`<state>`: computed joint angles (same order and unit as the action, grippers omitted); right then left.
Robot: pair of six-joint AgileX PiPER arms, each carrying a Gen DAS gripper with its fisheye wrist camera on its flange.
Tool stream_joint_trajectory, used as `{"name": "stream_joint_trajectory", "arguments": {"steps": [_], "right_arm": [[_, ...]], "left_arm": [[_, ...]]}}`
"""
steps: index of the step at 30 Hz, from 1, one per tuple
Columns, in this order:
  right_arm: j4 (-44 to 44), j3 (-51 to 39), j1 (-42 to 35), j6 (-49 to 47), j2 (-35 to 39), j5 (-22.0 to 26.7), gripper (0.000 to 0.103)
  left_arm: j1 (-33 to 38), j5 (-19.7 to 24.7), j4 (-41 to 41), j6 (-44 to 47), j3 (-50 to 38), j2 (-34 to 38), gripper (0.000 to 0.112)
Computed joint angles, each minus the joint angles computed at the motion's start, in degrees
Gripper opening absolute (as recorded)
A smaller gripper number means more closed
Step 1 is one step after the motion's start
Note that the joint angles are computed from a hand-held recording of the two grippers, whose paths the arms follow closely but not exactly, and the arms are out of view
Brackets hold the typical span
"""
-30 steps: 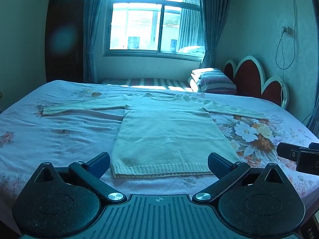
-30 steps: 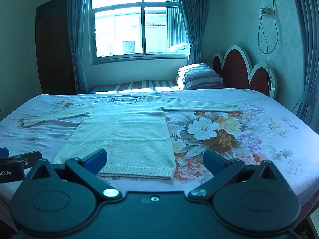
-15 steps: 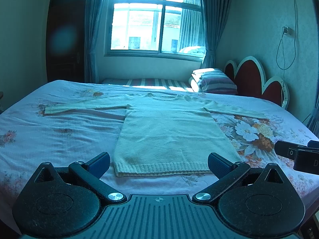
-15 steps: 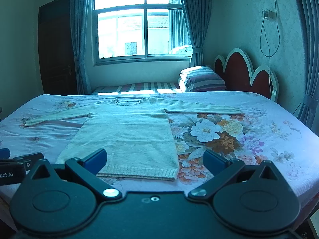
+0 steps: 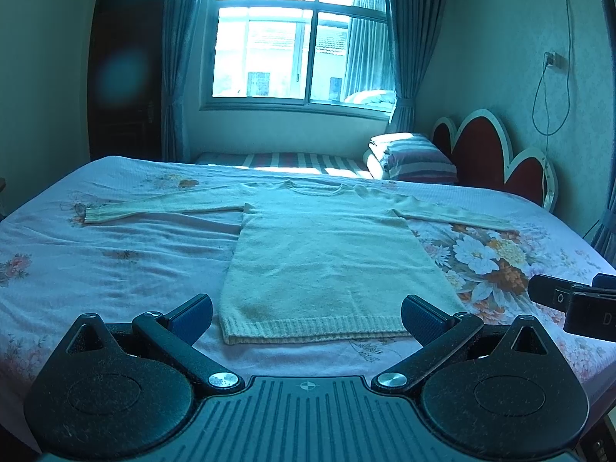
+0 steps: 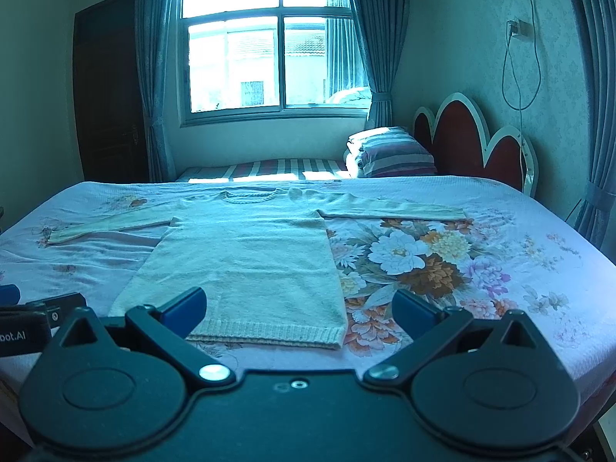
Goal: Fold small clothes
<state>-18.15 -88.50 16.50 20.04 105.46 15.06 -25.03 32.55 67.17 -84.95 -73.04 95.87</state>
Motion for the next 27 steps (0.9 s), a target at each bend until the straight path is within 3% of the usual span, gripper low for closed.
{"name": "stream_joint_trajectory", "arguments": {"steps": [27], "right_arm": [[-0.69,-0.54,0.1,0.65,0.4,0.11,0.103]], "left_arm": [[-0.88,0.78,0.21,0.31,-0.47,0.23,0.103]]}}
